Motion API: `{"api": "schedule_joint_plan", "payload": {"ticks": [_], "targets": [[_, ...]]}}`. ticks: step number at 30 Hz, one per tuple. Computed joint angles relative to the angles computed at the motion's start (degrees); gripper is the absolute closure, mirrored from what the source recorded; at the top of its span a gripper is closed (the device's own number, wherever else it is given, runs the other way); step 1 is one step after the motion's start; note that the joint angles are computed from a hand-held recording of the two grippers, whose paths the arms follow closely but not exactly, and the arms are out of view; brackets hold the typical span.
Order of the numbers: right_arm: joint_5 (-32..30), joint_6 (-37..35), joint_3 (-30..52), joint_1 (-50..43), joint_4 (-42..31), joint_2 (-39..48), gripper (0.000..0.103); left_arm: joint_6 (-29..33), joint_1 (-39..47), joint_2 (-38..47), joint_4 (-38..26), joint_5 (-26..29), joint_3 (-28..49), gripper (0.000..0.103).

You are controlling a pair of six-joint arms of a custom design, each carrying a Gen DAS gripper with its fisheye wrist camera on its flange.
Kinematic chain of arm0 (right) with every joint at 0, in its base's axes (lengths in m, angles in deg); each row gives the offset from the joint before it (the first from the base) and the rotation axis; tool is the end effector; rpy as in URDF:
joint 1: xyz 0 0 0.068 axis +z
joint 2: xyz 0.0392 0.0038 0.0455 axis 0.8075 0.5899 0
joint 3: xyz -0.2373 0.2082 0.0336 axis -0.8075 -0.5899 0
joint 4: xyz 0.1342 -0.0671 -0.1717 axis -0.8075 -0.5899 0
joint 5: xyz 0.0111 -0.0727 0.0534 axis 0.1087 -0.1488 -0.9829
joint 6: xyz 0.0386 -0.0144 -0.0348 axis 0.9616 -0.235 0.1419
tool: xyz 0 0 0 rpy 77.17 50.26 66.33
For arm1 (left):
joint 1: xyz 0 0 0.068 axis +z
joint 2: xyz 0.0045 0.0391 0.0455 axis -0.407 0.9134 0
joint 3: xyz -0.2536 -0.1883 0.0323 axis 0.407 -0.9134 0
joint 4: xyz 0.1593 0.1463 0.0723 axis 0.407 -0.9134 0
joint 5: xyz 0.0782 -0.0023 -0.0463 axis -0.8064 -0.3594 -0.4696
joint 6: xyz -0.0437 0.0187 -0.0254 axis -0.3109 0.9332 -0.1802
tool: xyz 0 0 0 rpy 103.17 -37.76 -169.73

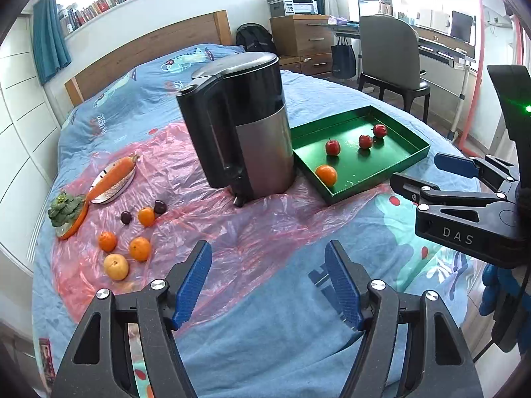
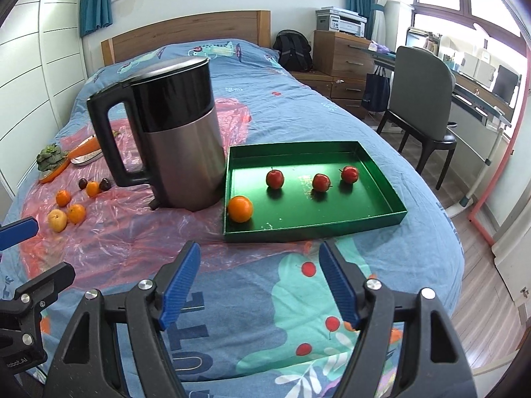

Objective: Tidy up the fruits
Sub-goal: 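Move both open tools back over the remaining fruit on the bed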

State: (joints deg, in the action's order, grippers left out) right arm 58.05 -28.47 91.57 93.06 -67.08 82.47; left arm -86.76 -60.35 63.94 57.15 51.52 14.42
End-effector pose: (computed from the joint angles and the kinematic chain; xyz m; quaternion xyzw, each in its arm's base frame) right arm 0.1968 0.1459 0.1956 -0.1170 0.9139 0.0388 0.3867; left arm 0.1411 -0.0839 0.2096 0.0637 0.9268 0.0541 0.3661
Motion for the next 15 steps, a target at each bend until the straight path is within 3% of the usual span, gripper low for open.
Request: {"api": "schedule_joint_plan", "payload": {"ticks": [9, 15], "targets": [[2.9, 3.6, 1.6, 9.4, -2.1, 0.3, 0.000, -0.1, 3.0, -8.0, -3.4, -1.5, -3.9, 0.038], [2.9, 5.2, 3.6, 14.5, -1.1, 5.5, 0.000, 6.5, 15.6, -11.7, 1.9, 5.2, -10.2, 0.038]]}}
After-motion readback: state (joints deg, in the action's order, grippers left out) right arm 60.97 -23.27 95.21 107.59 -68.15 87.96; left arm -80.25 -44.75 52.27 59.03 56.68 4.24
